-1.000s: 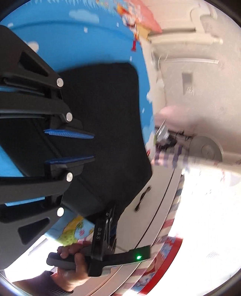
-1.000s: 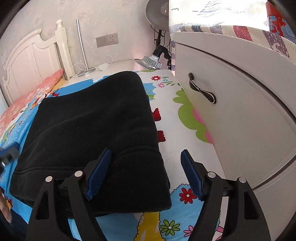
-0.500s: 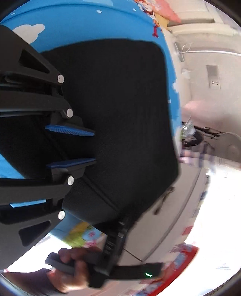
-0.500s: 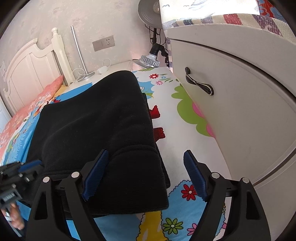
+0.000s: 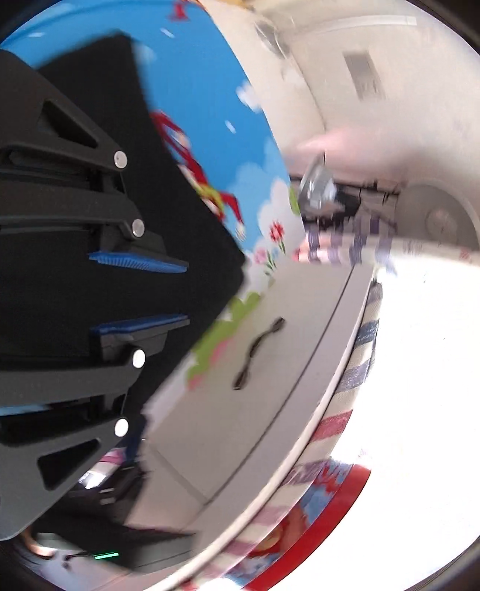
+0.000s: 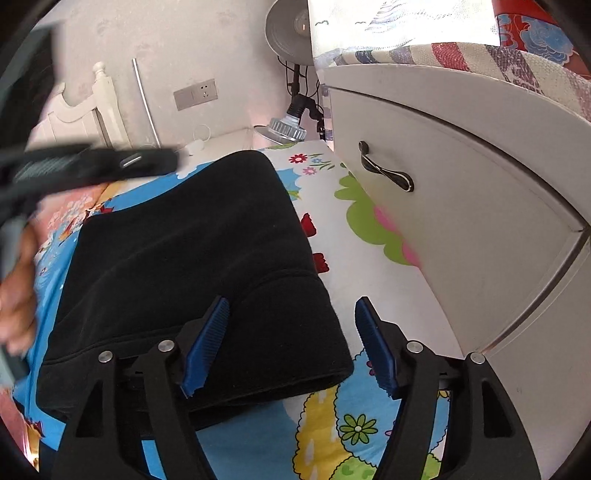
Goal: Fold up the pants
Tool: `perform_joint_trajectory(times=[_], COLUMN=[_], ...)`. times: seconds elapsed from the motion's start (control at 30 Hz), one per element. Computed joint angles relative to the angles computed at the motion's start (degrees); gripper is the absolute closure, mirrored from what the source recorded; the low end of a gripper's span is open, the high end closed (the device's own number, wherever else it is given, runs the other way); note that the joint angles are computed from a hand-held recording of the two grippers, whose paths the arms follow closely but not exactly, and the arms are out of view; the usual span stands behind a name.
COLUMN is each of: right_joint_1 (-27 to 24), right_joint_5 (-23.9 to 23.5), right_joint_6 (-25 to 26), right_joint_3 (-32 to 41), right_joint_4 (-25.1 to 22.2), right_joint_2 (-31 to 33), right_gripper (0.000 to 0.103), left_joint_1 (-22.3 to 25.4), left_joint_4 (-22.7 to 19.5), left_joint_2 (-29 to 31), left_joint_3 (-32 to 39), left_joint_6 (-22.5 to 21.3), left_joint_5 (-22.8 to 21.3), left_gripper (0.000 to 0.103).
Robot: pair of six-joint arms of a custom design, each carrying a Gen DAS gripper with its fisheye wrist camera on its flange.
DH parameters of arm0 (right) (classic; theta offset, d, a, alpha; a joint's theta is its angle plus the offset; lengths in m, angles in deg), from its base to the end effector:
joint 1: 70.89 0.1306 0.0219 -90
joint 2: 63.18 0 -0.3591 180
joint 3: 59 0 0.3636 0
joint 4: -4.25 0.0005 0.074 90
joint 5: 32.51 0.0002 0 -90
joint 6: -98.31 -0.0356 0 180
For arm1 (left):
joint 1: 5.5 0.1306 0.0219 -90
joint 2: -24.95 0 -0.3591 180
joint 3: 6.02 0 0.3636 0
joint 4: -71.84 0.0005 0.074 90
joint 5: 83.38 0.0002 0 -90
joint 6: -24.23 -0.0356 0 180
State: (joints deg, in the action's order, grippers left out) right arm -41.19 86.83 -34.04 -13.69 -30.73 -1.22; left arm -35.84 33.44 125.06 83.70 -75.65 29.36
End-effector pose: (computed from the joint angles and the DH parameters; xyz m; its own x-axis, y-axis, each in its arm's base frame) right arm 0.2404 0.1164 0.2609 -0.6163 0.3245 -0.7175 0.3348 0.9327 0.1343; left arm 0.4354 -0.2713 0.3380 -0.5220 0.4889 -0.6989 0.7869 0.5922 -0.1734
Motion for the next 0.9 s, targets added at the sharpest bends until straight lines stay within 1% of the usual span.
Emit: perform_joint_trajectory(times=[0.03, 0.07, 0.1, 0.13, 0.17, 0.23, 0.3, 0.33, 0.37, 0.43, 0.47, 0.53, 0.57, 0.6, 0.63, 0.67, 0.7, 0.73, 0.77, 0.83, 0.87, 0.9], right_joint_1=[-0.39, -0.66, -0.49, -0.16, -0.06, -0.44, -0.89, -0.81, -0.49, -0.31, -0.47, -0.64, -0.52, -0.4, -0.43, -0.43, -0.27, -0.11, 0.09, 0.78, 1.04, 1.03], right_joint_5=[-0.81, -1.33, -1.03, -0.52, -0.13, -0.78, -1.72, -1.62, -1.1, -0.83, -1.0, -0.97, -0.8, -0.68, -0.65, -0.51, -0.08, 0.32, 0.76, 2.14, 2.69, 2.89], right_joint_6=[-0.14, 0.04, 0.05, -0.12, -0.2, -0.48, -0.24, 0.08, 0.34, 0.28, -0.06, -0.38, -0.38, -0.36, -0.21, -0.12, -0.09, -0.07, -0.16, -0.66, -0.85, -0.94], right_joint_3=[0.06, 0.19, 0.34, 0.54, 0.5, -0.18, -0.37, -0.16, 0.01, -0.16, -0.44, -0.65, -0.68, -0.68, -0.61, -0.47, -0.15, 0.18, 0.5, 1.32, 1.7, 1.93], right_joint_4=[-0.4, -0.81, -1.18, -1.47, -1.52, -0.49, -0.06, -0.22, -0.56, -0.37, -0.01, 0.33, 0.22, 0.1, 0.12, 0.01, -0.4, -0.81, -1.33, -2.65, -3.23, -3.55], right_joint_2=[-0.11, -0.05, 0.32, 0.71, 0.87, 0.59, 0.57, 0.84, 1.0, 0.95, 0.78, 0.76, 0.68, 0.61, 0.71, 0.86, 1.16, 1.5, 1.76, 2.49, 2.74, 2.82], right_gripper=[0.038, 0.038, 0.038, 0.038, 0.038, 0.038, 0.038, 0.038, 0.037, 0.037, 0.036, 0.033, 0.032, 0.032, 0.032, 0.032, 0.031, 0.031, 0.031, 0.031, 0.031, 0.03], left_joint_1=[-0.58, -1.27, -1.67, -1.79, -1.49, -1.04, -0.83, -0.44, 0.41, 2.57, 4.07, 6.79, 9.04, 10.75, 12.43, 14.33, 15.73, 16.64, 17.63, 18.69, 19.31, 19.42], left_joint_4=[-2.72, -6.19, -8.76, -11.34, -14.59, -19.22, -21.98, -21.67, -20.54, -17.08, -13.51, -5.67, -2.02, -0.17, 1.48, 2.65, 2.34, 1.72, 1.83, 3.33, 3.45, 3.27], left_joint_2=[3.79, 8.61, 12.23, 15.55, 19.3, 23.54, 25.16, 25.0, 24.08, 20.67, 17.28, 10.27, 5.89, 3.04, -0.11, -4.13, -7.29, -9.79, -13.35, -20.09, -23.9, -26.33], left_joint_3=[4.24, 9.56, 13.63, 17.3, 21.74, 27.4, 30.65, 31.33, 30.68, 27.88, 24.57, 17.01, 12.1, 8.91, 5.32, 0.56, -3.23, -6.21, -11.14, -19.96, -24.81, -27.69], left_joint_6=[-0.88, -1.39, -1.39, -1.27, -0.8, -0.54, -0.92, -0.35, 0.21, 2.58, 4.15, 6.18, 6.89, 7.25, 7.94, 8.54, 8.86, 8.87, 8.34, 7.69, 7.13, 6.94], left_joint_5=[0.48, -0.29, -2.0, -3.23, -2.6, -0.87, -1.06, -1.35, -1.12, 0.9, 1.34, 0.89, 3.18, 5.0, 5.67, 5.71, 5.15, 4.14, 3.08, 1.59, 1.78, 1.67], left_gripper=[0.08, 0.083, 0.088, 0.09, 0.092, 0.092, 0.093, 0.093, 0.087, 0.087, 0.087, 0.075, 0.068, 0.067, 0.067, 0.067, 0.069, 0.075, 0.086, 0.086, 0.086, 0.086])
